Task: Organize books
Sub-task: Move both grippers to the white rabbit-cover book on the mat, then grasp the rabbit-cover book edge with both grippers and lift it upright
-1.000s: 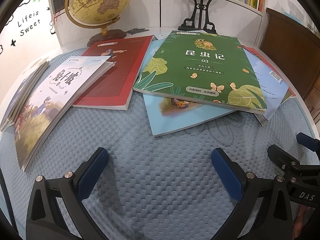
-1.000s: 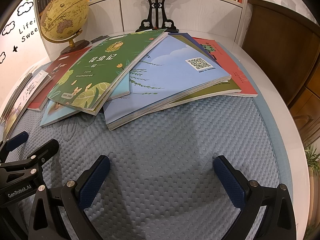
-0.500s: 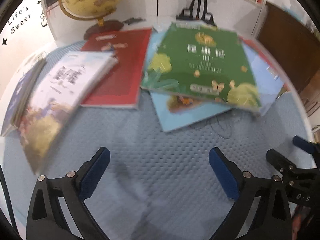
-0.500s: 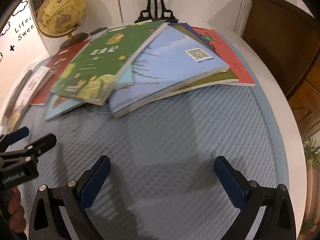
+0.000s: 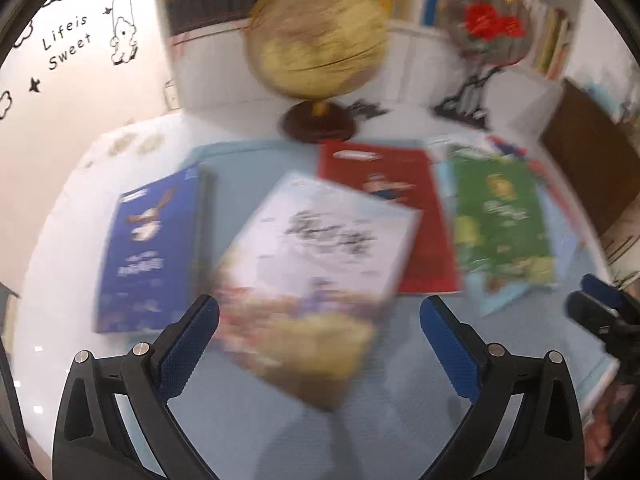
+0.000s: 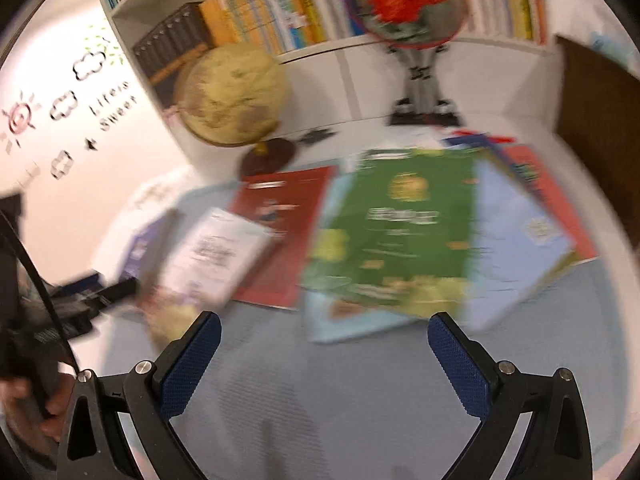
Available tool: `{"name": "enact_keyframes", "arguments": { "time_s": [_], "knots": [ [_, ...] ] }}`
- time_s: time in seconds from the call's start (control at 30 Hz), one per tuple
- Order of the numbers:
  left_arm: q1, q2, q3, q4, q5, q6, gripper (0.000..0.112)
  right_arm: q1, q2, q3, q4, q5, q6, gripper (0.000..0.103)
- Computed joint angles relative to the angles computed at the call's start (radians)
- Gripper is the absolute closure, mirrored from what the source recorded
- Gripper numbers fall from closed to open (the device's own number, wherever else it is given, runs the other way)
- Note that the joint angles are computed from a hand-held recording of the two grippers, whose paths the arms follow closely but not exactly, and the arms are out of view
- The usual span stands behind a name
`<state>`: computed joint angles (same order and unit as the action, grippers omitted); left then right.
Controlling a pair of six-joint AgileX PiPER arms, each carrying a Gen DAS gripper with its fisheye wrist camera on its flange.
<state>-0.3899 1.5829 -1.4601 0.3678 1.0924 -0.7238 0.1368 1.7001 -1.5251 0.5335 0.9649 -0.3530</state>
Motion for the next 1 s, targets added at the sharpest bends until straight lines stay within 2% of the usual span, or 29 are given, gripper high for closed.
{"name": "enact_keyframes", "arguments": {
  "time_s": [0.1,0.27,0.37,0.43,0.53,0.6,0.67,0.73,0.83,1.0],
  "knots": [
    [0.152,-0.021,0.041,-0.1,-0.066,0.187,0.012,0.1,0.075,-0.057,0.017,0.011,0.116,0.0],
    [0.37,0.079,-0.002,-0.362,-0.117,0.558,0.012,0.275,0.157,-0.093,-0.083,-0.067,0.304,0.001],
    [0.432,0.143,-0.025,-0.486,-0.134,0.705,0.013,0.343,0.215,-0.12,-0.142,-0.087,0.408,0.013],
    [0.458,0.2,-0.06,-0.554,-0.125,0.796,0.015,0.363,0.248,-0.133,-0.158,-0.087,0.454,0.028],
    [0.475,0.282,-0.131,-0.612,-0.073,0.882,0.023,0.385,0.276,-0.129,-0.177,-0.1,0.515,0.043],
    [0.468,0.306,-0.145,-0.61,-0.072,0.905,0.027,0.393,0.282,-0.117,-0.188,-0.116,0.54,0.048],
    [0.457,0.324,-0.153,-0.601,-0.066,0.922,0.035,0.396,0.28,-0.101,-0.203,-0.139,0.561,0.051],
    [0.444,0.339,-0.16,-0.587,-0.051,0.926,0.048,0.4,0.287,-0.109,-0.224,-0.148,0.581,0.055],
    [0.442,0.344,-0.148,-0.603,-0.062,0.945,0.052,0.41,0.298,-0.126,-0.248,-0.15,0.603,0.061],
    [0.435,0.314,-0.108,-0.622,-0.071,0.969,0.055,0.41,0.311,-0.152,-0.243,-0.131,0.602,0.061]
  ]
}}
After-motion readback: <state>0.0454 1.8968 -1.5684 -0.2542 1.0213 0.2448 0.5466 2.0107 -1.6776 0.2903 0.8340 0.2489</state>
